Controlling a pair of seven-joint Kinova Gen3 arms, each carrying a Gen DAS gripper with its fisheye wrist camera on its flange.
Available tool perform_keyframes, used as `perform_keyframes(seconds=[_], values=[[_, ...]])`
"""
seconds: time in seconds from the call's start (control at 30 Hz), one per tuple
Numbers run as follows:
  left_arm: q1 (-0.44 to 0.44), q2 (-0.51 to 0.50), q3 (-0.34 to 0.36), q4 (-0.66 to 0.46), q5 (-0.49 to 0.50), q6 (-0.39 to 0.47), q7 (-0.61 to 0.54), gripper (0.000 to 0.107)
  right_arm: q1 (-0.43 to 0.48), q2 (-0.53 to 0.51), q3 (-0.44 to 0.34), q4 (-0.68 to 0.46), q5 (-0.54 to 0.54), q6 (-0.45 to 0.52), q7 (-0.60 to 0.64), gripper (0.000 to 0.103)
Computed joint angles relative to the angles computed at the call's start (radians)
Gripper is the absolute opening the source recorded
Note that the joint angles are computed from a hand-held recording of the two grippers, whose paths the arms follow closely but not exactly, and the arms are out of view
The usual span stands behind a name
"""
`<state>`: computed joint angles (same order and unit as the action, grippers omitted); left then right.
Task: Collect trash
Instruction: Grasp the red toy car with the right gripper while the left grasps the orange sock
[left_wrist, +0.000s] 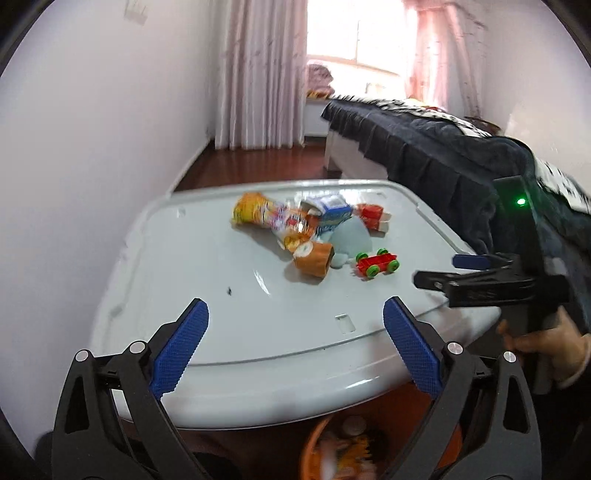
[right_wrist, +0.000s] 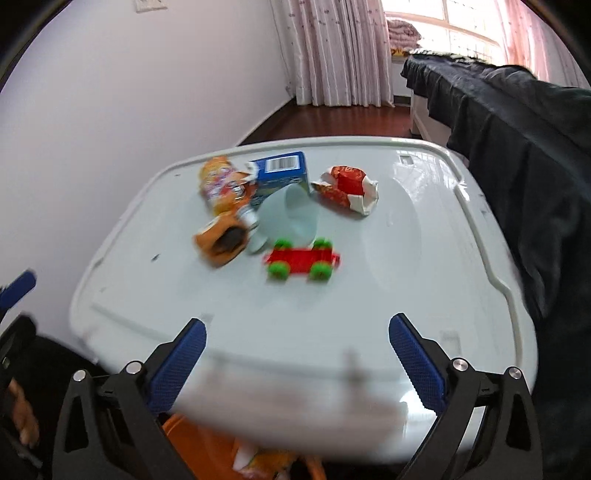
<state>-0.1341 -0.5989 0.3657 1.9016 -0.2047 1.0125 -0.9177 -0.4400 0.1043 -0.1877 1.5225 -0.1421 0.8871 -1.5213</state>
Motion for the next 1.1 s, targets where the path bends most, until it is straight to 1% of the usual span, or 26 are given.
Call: perform_keyframes(seconds=[0.07, 0.1, 0.23, 0.3, 0.5, 0.53, 0.67, 0.7, 0.77, 0.93, 1.1], values=[[0.006, 0.001, -0.047, 0.042, 0.042, -0.044, 0.023, 0.093, -0.014, 0.045, 0.000, -0.035, 0.022, 0.006, -0.023, 0.098], [0.005, -0.001, -0.052, 0.053, 0.048, -0.052, 0.034, 0.093, -0.030, 0.069, 0.000, -0.050, 0.047, 0.003, -0.046, 0.098], [-0.010, -0.009, -0.062, 0.081, 0.065, -0.034, 0.072, 0.093, -0.072, 0.109, 0.003, -0.065, 0.100, -0.013, -0.102, 0.098], [-0.007, -0.029, -0.077, 0.094, 0.071, -0.043, 0.082, 0.093, -0.094, 0.124, 0.007, -0.068, 0.134, -0.023, -0.132, 0.098], [-0.011, -0.057, -0.070, 0.101, 0.066, -0.041, 0.075, 0.093, -0.158, 0.187, 0.028, -0.112, 0.230, -0.009, -0.227, 0.098], [-0.010, -0.054, -0.071, 0.101, 0.068, -0.041, 0.071, 0.093, -0.179, 0.196, 0.039, -0.129, 0.257, 0.010, -0.246, 0.098], [-0.010, -0.047, -0.071, 0.101, 0.072, -0.037, 0.065, 0.093, -0.204, 0.211, 0.041, -0.153, 0.306, 0.046, -0.277, 0.096], [-0.011, -0.043, -0.070, 0.101, 0.074, -0.035, 0.065, 0.093, -0.207, 0.210, 0.041, -0.151, 0.312, 0.046, -0.285, 0.093], [-0.012, -0.036, -0.067, 0.100, 0.073, -0.032, 0.066, 0.093, -0.204, 0.204, 0.040, -0.142, 0.319, 0.024, -0.296, 0.075], [-0.028, -0.012, -0.031, 0.097, 0.052, -0.010, 0.081, 0.093, -0.209, 0.201, 0.039, -0.139, 0.329, 0.023, -0.315, 0.075], [-0.023, 0.023, -0.016, 0.093, 0.033, 0.004, 0.100, 0.093, -0.154, 0.160, 0.017, -0.100, 0.246, 0.002, -0.265, 0.075]])
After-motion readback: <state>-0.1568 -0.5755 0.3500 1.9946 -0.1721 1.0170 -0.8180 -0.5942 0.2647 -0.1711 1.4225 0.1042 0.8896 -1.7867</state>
